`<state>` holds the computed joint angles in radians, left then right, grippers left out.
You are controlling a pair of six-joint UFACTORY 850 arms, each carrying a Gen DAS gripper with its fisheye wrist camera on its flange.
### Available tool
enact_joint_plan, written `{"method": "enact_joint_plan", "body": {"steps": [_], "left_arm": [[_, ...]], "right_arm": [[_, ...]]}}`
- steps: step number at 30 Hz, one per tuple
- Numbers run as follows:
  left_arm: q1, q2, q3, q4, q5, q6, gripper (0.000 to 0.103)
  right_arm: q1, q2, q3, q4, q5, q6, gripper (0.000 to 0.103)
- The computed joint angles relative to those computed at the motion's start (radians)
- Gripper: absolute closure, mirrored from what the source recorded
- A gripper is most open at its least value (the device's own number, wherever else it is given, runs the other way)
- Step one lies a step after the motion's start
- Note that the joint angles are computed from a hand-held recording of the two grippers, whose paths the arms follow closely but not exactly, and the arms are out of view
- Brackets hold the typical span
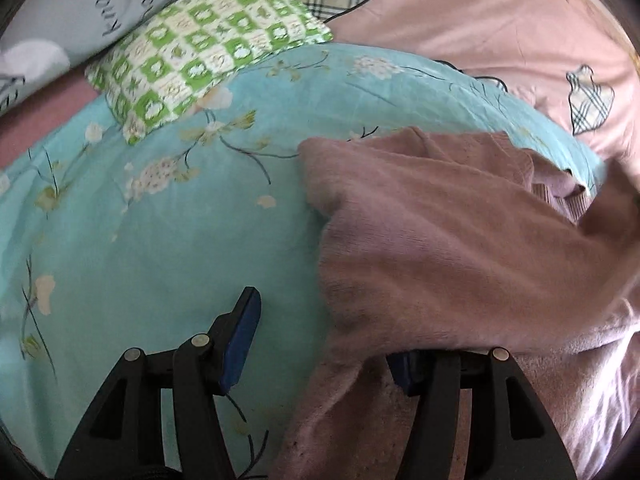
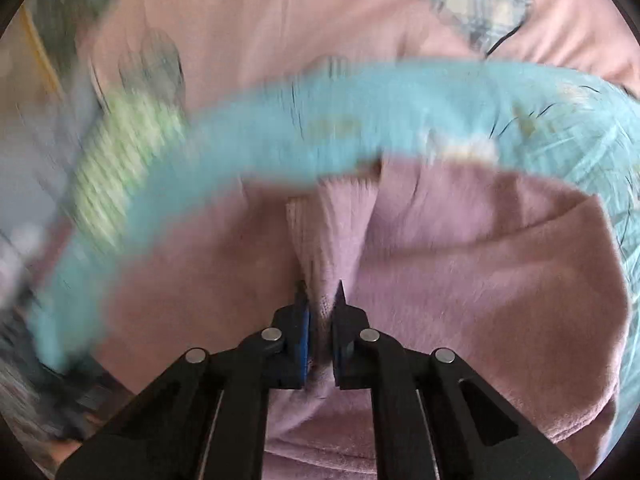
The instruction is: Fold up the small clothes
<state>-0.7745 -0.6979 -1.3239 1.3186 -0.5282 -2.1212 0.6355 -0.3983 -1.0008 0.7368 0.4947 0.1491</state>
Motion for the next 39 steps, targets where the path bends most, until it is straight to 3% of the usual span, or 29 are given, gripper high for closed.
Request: {"method": "enact_joint_plan", "body": {"steps": [1,3,7,10,16,20,24,26,33,36,39], "left_arm": [[0.002,0.001,0.003,0.014,0.004,-0.017,0.042],[-0.003,-0.002,0.002,0.026,-0.003,-0.025,0.039],[-0.020,-0.027,-0.034,-0.026,-0.059,0.054,0.039],[-0.021,-0.017,-0.013,0.013,-0.052,-0.002,0.039],[-0.012,0.006,0.028,0.096,-0.015,-0.118,0.038],[-0.009,0.007,0.031,0.104,-0.001,-0.129,0.037],[-0.006,0.007,0.032,0.106,0.010,-0.133,0.036],[-0.005,0.010,0.037,0.118,0.014,-0.149,0.036],[-0.007,0.010,0.037,0.118,0.012,-0.155,0.036],[-0.006,0.016,0.047,0.135,0.019,-0.187,0.036],[-0.005,0.026,0.061,0.146,0.025,-0.215,0.036]], "right_arm": [[0.021,0.061,0.070,0.043,0.105,0.014,0.094],[0.032,0.103,0.153,0.099,0.188,0.043,0.094],[-0.040,0.070,0.222,-0.142,0.040,0.409,0.089],[-0.052,0.057,0.265,-0.262,0.084,0.594,0.087],[-0.041,0.067,0.283,-0.235,0.106,0.568,0.082],[0.018,0.111,0.299,0.020,0.205,0.300,0.088],[-0.048,0.099,0.308,-0.155,0.073,0.484,0.088],[-0.046,0.092,0.328,-0.201,0.099,0.579,0.087],[0.012,0.131,0.311,0.103,0.153,0.210,0.094],[-0.002,0.126,0.305,0.121,0.092,0.181,0.094],[-0.021,0.110,0.313,0.009,0.027,0.303,0.091]]}}
